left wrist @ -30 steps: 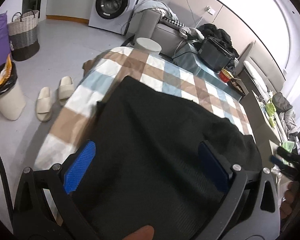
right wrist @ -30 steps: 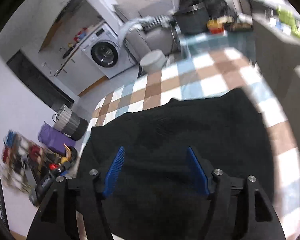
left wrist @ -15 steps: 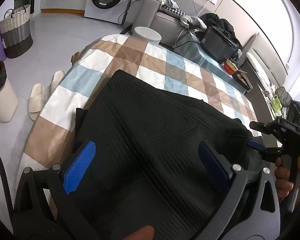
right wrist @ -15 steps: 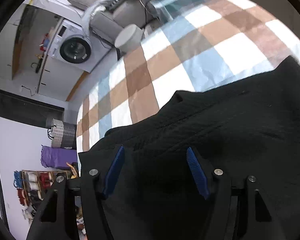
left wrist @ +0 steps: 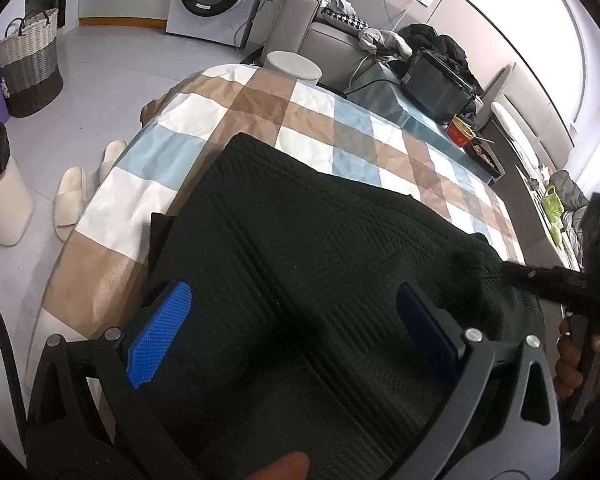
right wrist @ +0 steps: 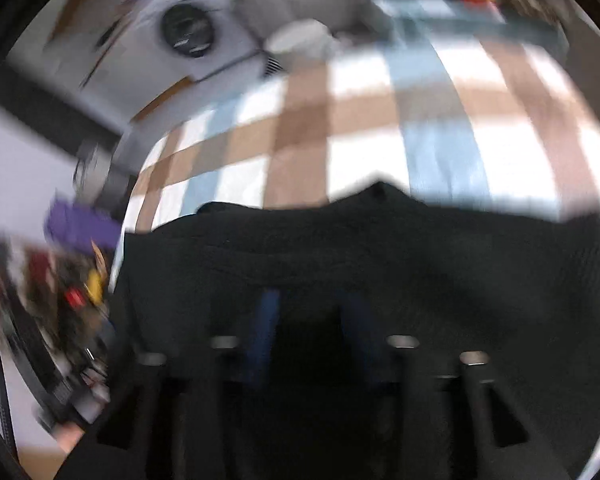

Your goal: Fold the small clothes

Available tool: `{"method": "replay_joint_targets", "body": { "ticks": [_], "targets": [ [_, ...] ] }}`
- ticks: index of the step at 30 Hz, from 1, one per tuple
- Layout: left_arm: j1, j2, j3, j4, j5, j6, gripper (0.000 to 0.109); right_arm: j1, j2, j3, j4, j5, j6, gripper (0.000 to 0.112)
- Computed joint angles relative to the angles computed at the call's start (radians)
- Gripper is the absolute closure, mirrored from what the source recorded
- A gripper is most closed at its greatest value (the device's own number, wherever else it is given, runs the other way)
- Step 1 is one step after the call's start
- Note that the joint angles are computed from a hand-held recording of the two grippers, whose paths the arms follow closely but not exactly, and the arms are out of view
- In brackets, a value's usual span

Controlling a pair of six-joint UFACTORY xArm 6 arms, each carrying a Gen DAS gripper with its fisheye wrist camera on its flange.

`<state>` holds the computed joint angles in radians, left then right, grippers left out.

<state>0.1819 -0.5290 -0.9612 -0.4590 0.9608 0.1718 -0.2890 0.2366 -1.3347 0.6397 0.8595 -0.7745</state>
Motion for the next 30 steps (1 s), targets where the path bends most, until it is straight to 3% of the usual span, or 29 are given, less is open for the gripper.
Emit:
{"method": "replay_joint_targets", "body": {
  "ticks": [3,6,10,13,14,15,16,17,18,22,25,27,30],
  "targets": [
    [0.002,-0.007,0.004,0.0,0.005,-0.004,0.007,0.022,-0.009,0.004,0.02,-0.056,-0.211,0.031],
    [-0.005,-0.011,0.003,0.001,0.01,0.0,0.007,0.043,0.029,-0.044,-0.055,-0.002,-0.305,0.031],
    [-0.016,-0.017,0.003,0.011,0.014,-0.001,0.007,0.092,0.032,-0.008,-0.122,-0.064,-0.439,0.031],
    [-0.019,-0.02,0.004,0.022,0.018,-0.006,0.007,0.102,0.069,-0.042,-0.142,0.003,-0.488,0.033],
    [-0.018,-0.021,0.005,0.023,0.019,-0.005,0.007,0.104,0.085,-0.057,-0.16,0.023,-0.487,0.046],
    [-0.017,-0.021,0.006,0.025,0.02,-0.006,0.007,0.104,0.094,-0.067,-0.18,0.04,-0.48,0.075],
    [-0.016,-0.023,0.008,0.028,0.02,-0.006,0.007,0.103,0.106,-0.083,-0.202,0.065,-0.463,0.092],
    [-0.015,-0.024,0.009,0.028,0.021,-0.006,0.007,0.099,0.11,-0.091,-0.203,0.08,-0.461,0.105],
    [-0.013,-0.026,0.011,0.027,0.023,-0.004,0.007,0.096,0.093,-0.07,-0.169,0.059,-0.501,0.107],
    [-0.006,-0.033,0.017,0.029,0.027,-0.002,0.007,0.093,0.048,-0.028,-0.055,-0.05,-0.562,0.108],
    [0.0,-0.038,0.021,0.038,0.032,-0.006,0.007,0.107,0.083,-0.069,-0.086,-0.091,-0.47,0.107],
    [0.007,-0.045,0.026,0.044,0.038,-0.012,0.007,0.119,0.105,-0.075,-0.148,-0.132,-0.39,0.096],
    [0.028,-0.067,0.04,0.048,0.05,-0.015,0.007,0.085,0.086,-0.073,-0.122,-0.105,-0.319,0.09]
  ]
}}
